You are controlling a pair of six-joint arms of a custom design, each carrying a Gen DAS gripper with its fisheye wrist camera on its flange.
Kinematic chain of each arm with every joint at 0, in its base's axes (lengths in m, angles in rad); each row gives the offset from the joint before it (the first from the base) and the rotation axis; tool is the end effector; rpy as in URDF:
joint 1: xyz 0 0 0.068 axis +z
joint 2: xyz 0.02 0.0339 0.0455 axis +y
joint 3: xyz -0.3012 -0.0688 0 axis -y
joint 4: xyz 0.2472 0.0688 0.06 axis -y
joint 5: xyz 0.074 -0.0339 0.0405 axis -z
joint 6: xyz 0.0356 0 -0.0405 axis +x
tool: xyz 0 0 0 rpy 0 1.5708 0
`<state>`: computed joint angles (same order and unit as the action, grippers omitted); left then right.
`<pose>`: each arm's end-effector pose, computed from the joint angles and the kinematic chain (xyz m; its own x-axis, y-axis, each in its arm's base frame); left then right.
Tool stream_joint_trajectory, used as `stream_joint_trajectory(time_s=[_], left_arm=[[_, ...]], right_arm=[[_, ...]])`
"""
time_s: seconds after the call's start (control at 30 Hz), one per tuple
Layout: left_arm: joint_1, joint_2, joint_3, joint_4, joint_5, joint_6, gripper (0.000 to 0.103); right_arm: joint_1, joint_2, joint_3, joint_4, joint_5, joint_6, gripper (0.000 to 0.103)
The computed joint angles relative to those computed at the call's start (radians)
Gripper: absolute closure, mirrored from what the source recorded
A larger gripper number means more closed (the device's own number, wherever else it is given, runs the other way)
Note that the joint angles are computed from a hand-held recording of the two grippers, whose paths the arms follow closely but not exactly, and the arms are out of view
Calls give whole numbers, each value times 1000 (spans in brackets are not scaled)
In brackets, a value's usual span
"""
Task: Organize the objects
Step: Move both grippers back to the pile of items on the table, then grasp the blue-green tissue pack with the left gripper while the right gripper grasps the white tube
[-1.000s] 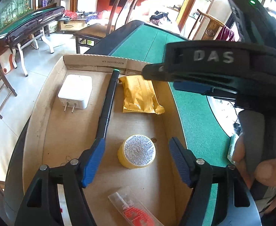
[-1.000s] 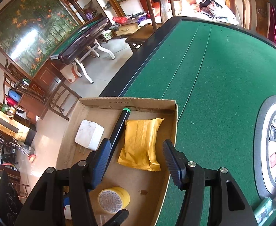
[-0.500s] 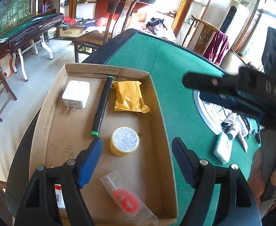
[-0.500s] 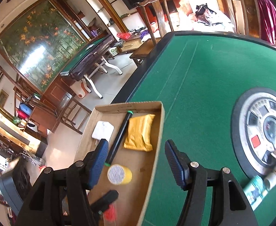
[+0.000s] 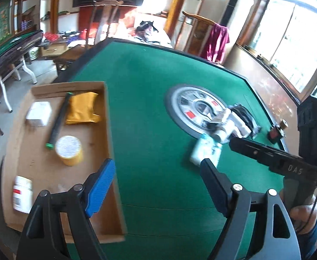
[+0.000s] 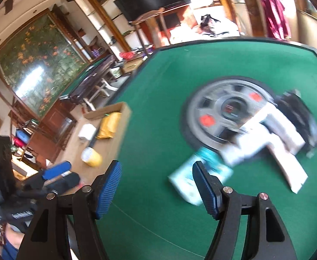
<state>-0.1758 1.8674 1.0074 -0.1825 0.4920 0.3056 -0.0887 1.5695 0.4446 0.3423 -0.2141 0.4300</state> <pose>0.3593 -0.0809 0.1623 -0.6940 0.3926 -0.6035 0.6264 0.7424 -0.2374 0.2571 -0.0153 0.1408 -0.6649 0.4681 -0.5821 0.2351 0.8708 0.4318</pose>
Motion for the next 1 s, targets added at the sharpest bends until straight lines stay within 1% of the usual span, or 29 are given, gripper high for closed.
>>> stream_joint_trajectory(time_s=[0.07, 0.17, 0.27, 0.3, 0.37, 0.43, 0.5, 0.57, 0.7, 0.87, 0.93, 1.0], left_arm=[[-57, 11, -23, 29, -23, -25, 23], [-142, 54, -32, 61, -69, -43, 23], [-214, 109, -25, 100, -131, -45, 23], [-232, 129, -19, 111, -148, -47, 23], [-255, 166, 0, 117, -171, -54, 23], [-272, 194, 23, 120, -189, -72, 23], [-284, 209, 35, 134, -197, -85, 23], [-300, 227, 59, 130, -214, -87, 23], [-333, 263, 110, 114, -264, -79, 23], [-365, 286, 142, 106, -286, -60, 22], [-389, 312, 173, 85, -323, -44, 21], [-405, 331, 189, 83, -342, -25, 21]], right_arm=[[-81, 8, -55, 60, -55, -23, 30], [-188, 30, -115, 153, -97, -50, 30], [-306, 94, -172, 295, -176, -79, 30], [-340, 115, -171, 305, -212, -91, 29], [-392, 124, -161, 277, -262, -118, 29], [-417, 94, -165, 256, -267, -131, 29], [-453, 58, -183, 260, -282, -133, 28], [-490, 41, -193, 265, -302, -127, 24], [-553, 57, -198, 272, -350, -114, 24], [-558, 57, -194, 278, -357, -101, 24], [-555, 63, -193, 280, -355, -103, 24], [-558, 73, -189, 278, -354, -108, 23]])
